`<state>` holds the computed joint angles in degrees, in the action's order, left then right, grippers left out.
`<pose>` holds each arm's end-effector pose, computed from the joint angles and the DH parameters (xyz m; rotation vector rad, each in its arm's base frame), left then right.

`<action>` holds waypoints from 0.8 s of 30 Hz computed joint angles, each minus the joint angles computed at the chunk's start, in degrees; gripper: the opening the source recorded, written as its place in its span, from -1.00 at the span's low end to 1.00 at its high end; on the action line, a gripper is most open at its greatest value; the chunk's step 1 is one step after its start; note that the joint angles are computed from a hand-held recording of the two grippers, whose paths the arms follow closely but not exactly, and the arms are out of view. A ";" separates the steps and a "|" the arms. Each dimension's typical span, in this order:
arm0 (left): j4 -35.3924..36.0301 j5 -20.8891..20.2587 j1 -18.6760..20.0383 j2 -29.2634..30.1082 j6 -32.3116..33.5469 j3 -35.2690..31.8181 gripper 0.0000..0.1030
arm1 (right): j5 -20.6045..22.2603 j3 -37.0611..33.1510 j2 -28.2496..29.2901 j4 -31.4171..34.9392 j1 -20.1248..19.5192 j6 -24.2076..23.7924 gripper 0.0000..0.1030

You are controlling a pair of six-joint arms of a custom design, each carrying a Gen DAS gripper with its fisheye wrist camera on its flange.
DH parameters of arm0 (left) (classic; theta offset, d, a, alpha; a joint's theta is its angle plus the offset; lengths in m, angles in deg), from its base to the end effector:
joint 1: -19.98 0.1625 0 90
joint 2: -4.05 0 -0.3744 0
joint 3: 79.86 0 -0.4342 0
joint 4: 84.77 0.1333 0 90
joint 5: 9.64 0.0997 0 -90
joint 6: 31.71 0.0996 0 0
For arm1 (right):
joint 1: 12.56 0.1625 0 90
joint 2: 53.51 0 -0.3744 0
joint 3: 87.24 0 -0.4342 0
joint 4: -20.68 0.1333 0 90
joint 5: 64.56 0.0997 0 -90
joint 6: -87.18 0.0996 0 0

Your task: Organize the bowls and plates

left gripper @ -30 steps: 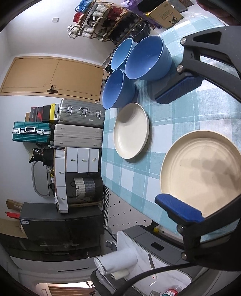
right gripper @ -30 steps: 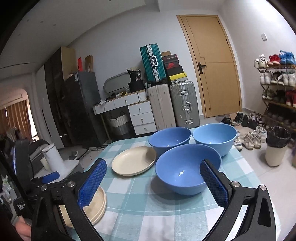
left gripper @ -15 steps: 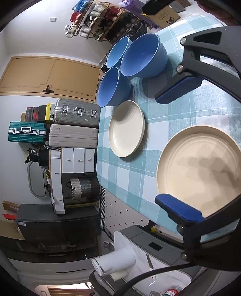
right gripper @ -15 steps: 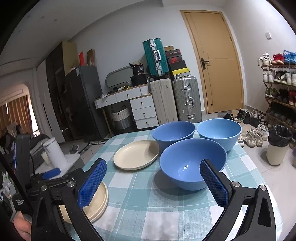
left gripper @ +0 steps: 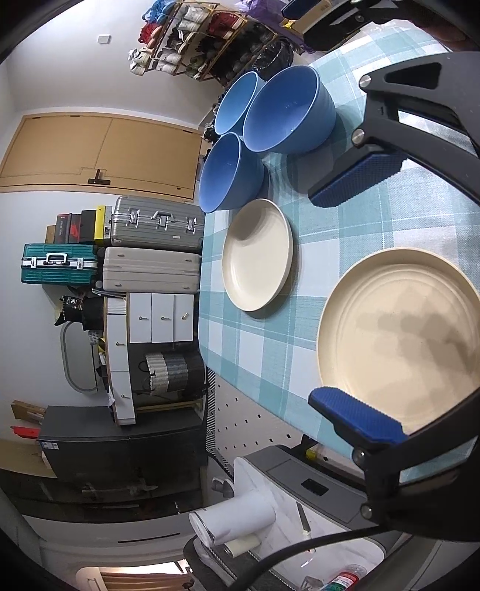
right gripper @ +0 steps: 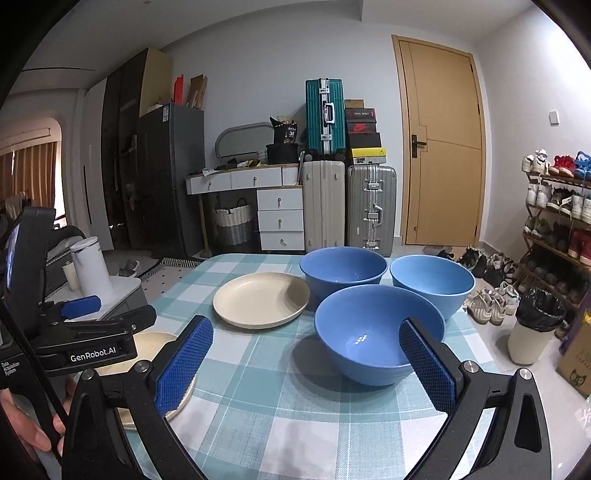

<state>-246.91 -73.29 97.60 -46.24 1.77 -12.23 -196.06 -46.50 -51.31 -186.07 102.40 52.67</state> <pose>0.0053 -0.8039 0.3511 0.6437 2.2431 -1.0812 0.3950 -0.6891 -0.0727 0.4871 -1.9752 1.4026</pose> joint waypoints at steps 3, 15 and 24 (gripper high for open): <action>0.27 -0.10 0.03 -0.01 0.00 -0.12 0.92 | -0.01 -0.65 0.45 -0.05 -0.05 -0.41 0.99; -0.17 0.77 -0.13 0.07 0.68 -0.23 0.92 | 0.47 -1.01 0.75 1.84 -0.08 -0.08 0.99; 8.43 -5.89 1.36 1.69 -6.74 -10.22 1.00 | 8.28 7.67 -4.66 1.53 -0.78 5.25 0.99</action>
